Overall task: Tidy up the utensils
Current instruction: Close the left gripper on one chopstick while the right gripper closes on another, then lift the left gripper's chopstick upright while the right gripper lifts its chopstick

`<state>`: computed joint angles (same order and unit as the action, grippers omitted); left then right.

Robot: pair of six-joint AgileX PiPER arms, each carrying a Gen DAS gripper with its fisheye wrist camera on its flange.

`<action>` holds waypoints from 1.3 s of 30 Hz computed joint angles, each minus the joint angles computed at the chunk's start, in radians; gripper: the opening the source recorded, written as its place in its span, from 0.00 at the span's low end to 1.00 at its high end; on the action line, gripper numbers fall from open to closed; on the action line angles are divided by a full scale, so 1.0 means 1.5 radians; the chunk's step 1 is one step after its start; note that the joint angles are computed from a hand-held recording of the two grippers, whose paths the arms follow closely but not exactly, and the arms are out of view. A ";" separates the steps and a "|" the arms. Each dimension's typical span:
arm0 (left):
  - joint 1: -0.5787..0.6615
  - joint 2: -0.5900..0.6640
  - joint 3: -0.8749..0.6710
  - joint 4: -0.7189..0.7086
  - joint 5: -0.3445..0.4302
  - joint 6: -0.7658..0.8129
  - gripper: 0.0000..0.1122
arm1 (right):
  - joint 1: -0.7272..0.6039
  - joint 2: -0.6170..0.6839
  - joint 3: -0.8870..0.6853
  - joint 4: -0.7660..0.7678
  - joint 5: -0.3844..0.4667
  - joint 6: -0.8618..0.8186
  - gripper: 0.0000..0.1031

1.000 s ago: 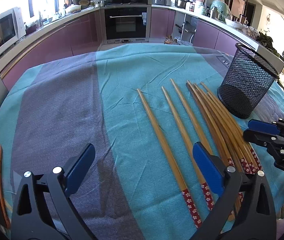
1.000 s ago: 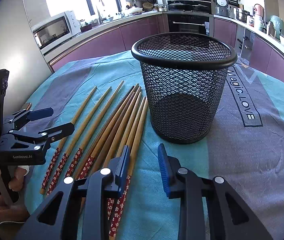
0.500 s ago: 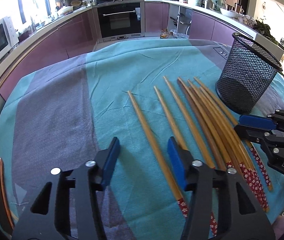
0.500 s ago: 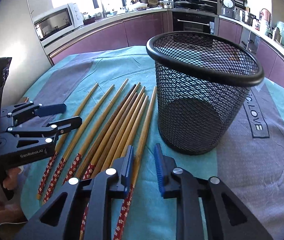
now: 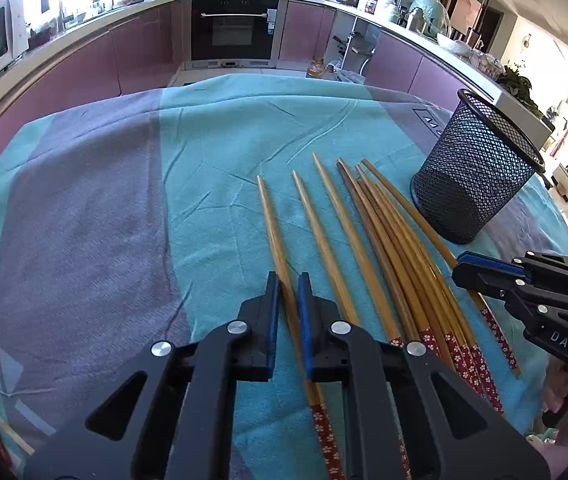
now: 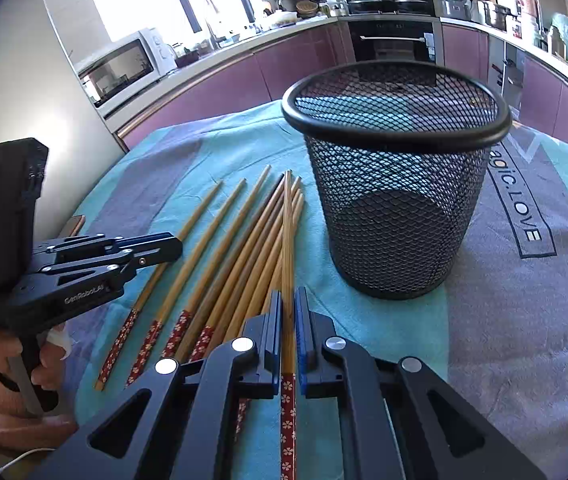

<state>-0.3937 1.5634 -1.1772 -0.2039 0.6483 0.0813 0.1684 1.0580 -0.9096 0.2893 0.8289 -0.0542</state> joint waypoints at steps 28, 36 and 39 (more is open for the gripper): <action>0.114 -0.014 0.019 -0.222 0.048 0.196 0.63 | -0.091 -0.068 0.028 0.105 0.033 -0.141 0.06; 0.005 -0.008 0.006 0.060 0.000 -0.012 0.34 | -0.073 -0.072 0.024 0.090 0.028 -0.126 0.06; -0.005 -0.006 -0.006 0.060 0.014 -0.009 0.11 | -0.070 -0.076 0.019 0.097 0.028 -0.135 0.06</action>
